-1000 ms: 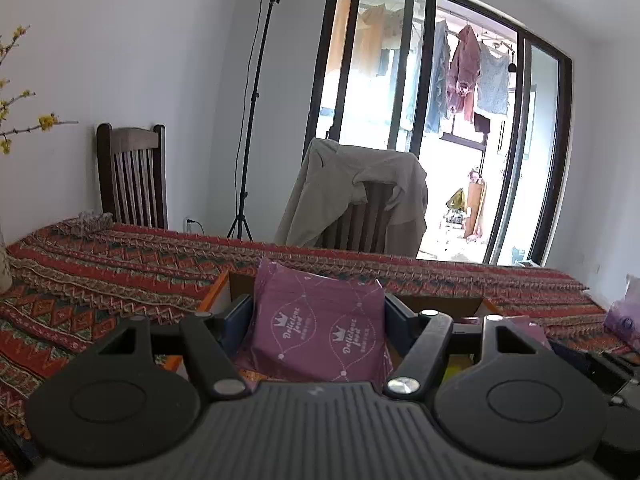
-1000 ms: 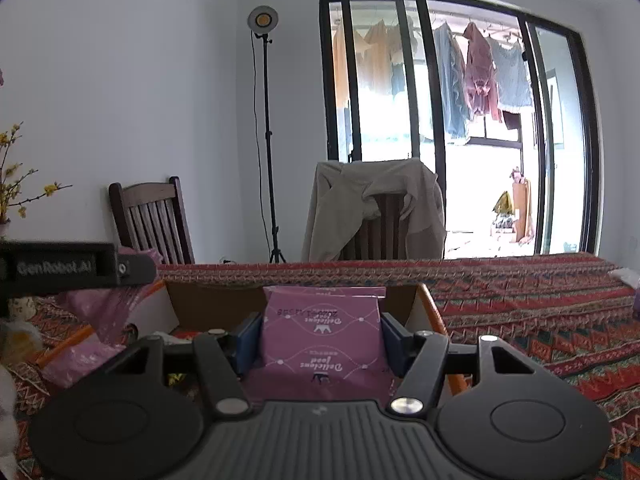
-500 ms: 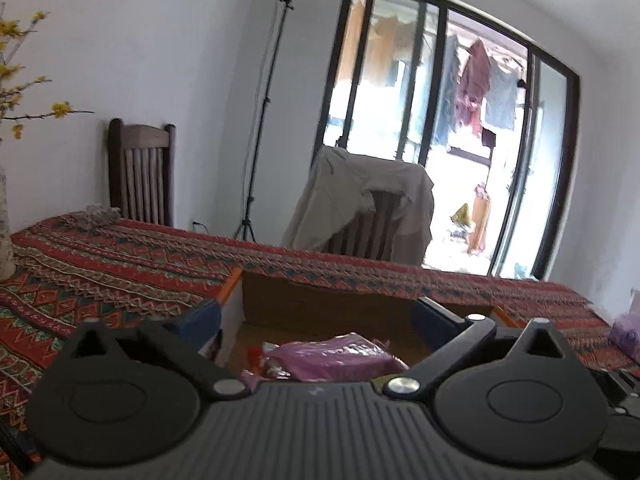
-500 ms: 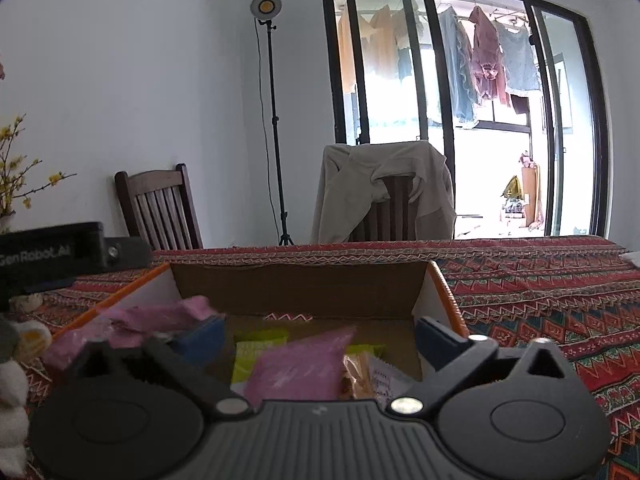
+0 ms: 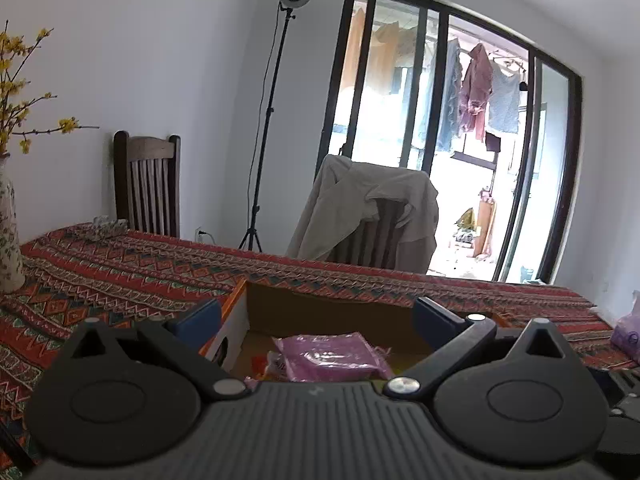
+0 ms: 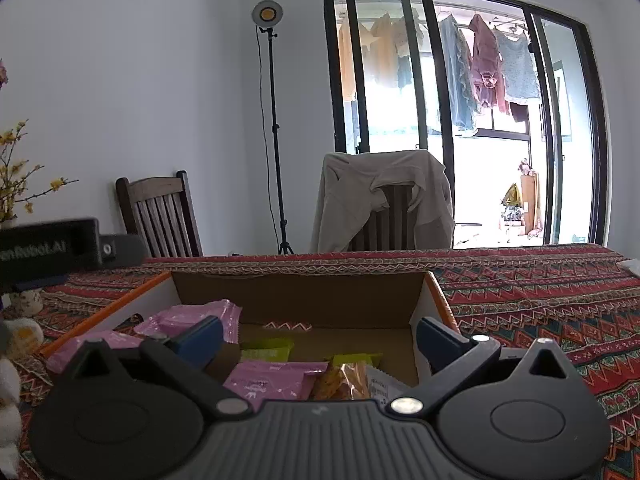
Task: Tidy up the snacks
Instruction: 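Carry both pink packets into the cardboard box and open both grippers, then move both grippers back to the remaining snack pile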
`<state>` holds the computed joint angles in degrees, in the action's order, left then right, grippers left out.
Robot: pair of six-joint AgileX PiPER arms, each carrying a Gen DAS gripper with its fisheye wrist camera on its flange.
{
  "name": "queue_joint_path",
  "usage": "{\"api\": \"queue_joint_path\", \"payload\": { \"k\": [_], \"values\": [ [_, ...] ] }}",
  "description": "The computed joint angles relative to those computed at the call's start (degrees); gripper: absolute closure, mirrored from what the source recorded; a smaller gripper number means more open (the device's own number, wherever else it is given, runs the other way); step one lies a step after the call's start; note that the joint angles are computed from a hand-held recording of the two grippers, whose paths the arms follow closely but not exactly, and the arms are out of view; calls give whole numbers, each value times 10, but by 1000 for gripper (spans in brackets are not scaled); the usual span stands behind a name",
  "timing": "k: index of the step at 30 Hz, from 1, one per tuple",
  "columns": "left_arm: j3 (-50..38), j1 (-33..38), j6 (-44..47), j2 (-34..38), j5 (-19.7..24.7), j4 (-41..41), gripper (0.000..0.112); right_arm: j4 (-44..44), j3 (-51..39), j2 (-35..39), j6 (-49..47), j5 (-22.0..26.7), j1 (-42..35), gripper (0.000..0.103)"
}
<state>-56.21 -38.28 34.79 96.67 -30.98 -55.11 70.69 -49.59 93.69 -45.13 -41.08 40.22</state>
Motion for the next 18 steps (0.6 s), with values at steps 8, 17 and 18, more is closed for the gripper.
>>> {"api": "queue_joint_path", "payload": {
  "k": [8,17,18],
  "values": [
    [5,-11,86,-49,14,-88,9,69,-2,-46,-81,-26,29,0],
    [69,-37,135,-117,-7,-148,9,142,27,-100,-141,-73,91,0],
    [80,-42,139,-126,-11,-152,9,149,32,-104,-144,-82,100,0]
  ]
}}
